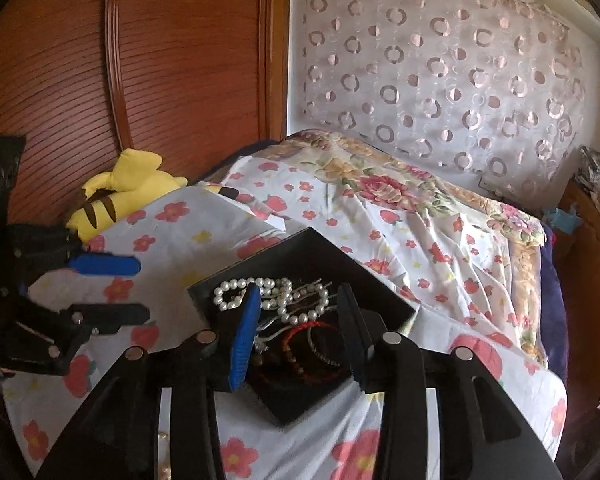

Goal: Organize jewelry
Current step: 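Lower the pearl necklace and red bracelet into the box and open both tools, then grasp the gold ring with the right tool while the left tool grasps the second pearl necklace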

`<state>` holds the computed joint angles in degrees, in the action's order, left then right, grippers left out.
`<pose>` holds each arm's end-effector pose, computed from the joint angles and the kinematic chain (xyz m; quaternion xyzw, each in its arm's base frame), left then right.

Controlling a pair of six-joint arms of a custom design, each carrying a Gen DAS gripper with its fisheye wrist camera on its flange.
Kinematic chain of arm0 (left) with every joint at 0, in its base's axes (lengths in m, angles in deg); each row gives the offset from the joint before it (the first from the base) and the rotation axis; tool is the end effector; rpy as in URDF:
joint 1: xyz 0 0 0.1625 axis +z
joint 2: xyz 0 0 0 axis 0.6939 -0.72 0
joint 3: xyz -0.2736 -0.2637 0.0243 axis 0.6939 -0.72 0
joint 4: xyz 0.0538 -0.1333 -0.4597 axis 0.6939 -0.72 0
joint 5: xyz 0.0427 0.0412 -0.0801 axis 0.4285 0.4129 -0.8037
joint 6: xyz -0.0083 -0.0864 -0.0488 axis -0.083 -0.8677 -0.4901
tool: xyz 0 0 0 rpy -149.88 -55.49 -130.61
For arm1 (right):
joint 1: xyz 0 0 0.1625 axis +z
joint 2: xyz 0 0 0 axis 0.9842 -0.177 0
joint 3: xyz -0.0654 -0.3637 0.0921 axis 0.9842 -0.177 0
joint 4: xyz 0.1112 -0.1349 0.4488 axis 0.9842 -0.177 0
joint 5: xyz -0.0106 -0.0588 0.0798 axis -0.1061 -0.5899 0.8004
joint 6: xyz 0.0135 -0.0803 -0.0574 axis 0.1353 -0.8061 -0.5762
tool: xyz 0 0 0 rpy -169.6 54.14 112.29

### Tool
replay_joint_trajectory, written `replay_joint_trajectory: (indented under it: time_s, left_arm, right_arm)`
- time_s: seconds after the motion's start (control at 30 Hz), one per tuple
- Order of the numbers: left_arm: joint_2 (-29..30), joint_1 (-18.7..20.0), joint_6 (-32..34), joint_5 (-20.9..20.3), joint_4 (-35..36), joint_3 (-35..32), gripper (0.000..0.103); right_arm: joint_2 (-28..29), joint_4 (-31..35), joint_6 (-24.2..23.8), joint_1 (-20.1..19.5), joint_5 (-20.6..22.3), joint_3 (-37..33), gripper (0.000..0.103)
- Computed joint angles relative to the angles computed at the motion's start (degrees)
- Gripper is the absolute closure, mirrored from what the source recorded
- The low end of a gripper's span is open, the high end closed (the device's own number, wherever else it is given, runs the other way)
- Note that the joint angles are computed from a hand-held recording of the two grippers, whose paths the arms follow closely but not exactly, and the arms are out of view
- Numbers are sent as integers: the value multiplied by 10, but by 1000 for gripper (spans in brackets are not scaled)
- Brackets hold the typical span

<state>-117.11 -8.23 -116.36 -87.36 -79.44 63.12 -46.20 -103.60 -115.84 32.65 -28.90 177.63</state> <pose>-0.1278 -0.3601 0.2226 0.1542 0.8594 -0.3646 0.3236 0.3252 -0.4960 0.0661 0.5174 -0.8202 0.1924 0.1499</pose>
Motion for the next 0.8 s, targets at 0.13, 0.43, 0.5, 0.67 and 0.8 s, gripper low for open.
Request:
replay_joint_trajectory:
  time_s: [0.13, 0.43, 0.5, 0.67, 0.8]
  left_arm:
    - [-60, -38, -66, -3, 96, 26, 49]
    - [-158, -95, -205, -17, 261, 68, 31]
    - [-179, -103, -225, -21, 290, 74, 31]
    - [-208, -114, -255, -30, 336, 80, 31]
    - [-206, -115, -254, -36, 331, 79, 31]
  right_arm:
    - [-52, 18, 7, -6, 4, 51, 60]
    - [-124, 72, 7, -13, 3, 157, 63]
    - [-129, 73, 2, -14, -6, 173, 64]
    - [-144, 99, 1, -21, -16, 189, 64]
    - [-154, 108, -12, -23, -27, 196, 64]
